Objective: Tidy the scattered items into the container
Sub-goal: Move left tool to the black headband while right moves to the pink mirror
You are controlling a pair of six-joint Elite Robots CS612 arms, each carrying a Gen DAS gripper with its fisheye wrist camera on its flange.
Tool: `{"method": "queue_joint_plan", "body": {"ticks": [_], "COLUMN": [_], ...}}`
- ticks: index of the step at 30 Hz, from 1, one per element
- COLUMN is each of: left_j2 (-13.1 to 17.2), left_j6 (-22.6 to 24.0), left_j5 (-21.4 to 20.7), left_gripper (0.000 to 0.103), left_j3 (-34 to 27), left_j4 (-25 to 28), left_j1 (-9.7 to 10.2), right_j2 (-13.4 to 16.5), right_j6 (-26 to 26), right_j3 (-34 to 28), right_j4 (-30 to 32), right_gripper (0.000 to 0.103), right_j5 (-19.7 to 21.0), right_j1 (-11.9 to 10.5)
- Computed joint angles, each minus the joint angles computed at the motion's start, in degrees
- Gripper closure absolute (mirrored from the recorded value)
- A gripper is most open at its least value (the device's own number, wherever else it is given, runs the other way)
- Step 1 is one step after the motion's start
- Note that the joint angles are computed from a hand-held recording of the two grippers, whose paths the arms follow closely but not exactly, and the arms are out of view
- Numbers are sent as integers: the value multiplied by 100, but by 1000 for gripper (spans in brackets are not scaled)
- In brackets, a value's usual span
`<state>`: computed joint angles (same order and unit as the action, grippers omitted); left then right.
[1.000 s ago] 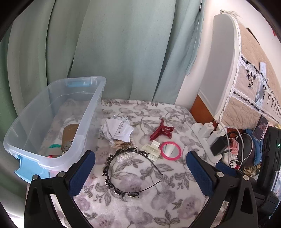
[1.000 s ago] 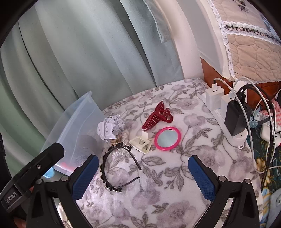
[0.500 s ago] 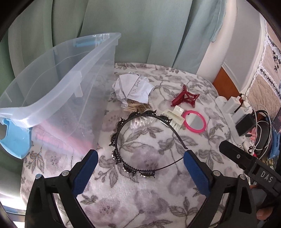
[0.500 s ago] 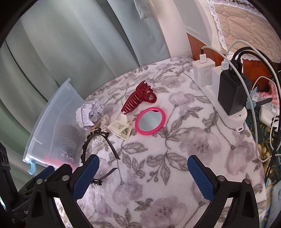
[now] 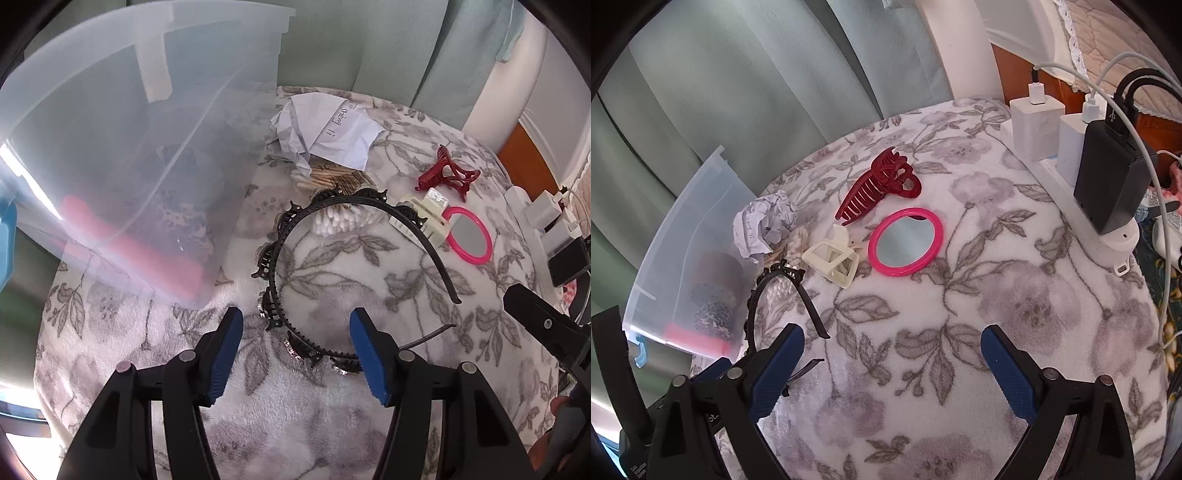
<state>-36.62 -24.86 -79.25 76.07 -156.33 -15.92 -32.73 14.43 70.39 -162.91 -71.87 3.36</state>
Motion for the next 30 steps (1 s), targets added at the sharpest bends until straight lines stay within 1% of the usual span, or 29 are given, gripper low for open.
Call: {"method": "queue_joint_plan", "body": {"ticks": [1,2,8,9,10,11,14,18,23,27,30], "left_j2": [10,19,88,100,110,120,161,193,216,234,243], "left_j6": [-26,-54,-244,-261,-291,-321,-350,-294,-231,-148,-102], "left_j5": [24,52,90,96,92,102,72,154,193,265,292], "left_gripper": [49,50,52,54,60,61,62,62,62,62,62], "left_j3": [-10,-20,-90,-102,-110,-125,-184,-222,-256,-293,-300], "left_j4": [20,38,166,172,171,195,300,318,322,351,320], "left_j1": [-1,-2,15,18,22,25,33,9,-1,-19,-28], "right_j2": [18,34,107,119,130,140,174,264,443,612,723], "right_j6": [-23,-41,-140,-143,-142,-136,-139,-202,-433,-793,-1051], "right_j3": [-27,-51,-174,-197,-214,-228,-277,-439,-815,-1205,-1446], "right_j4": [23,39,99,119,133,150,183,294,593,957,1139], "right_gripper": [6,6,6,6,6,6,6,6,7,10,11], "right_j5": [8,19,43,44,53,47,48,-8,-258,-660,-813], "right_j1": [1,3,17,19,18,17,12,14,43,111,149]}}
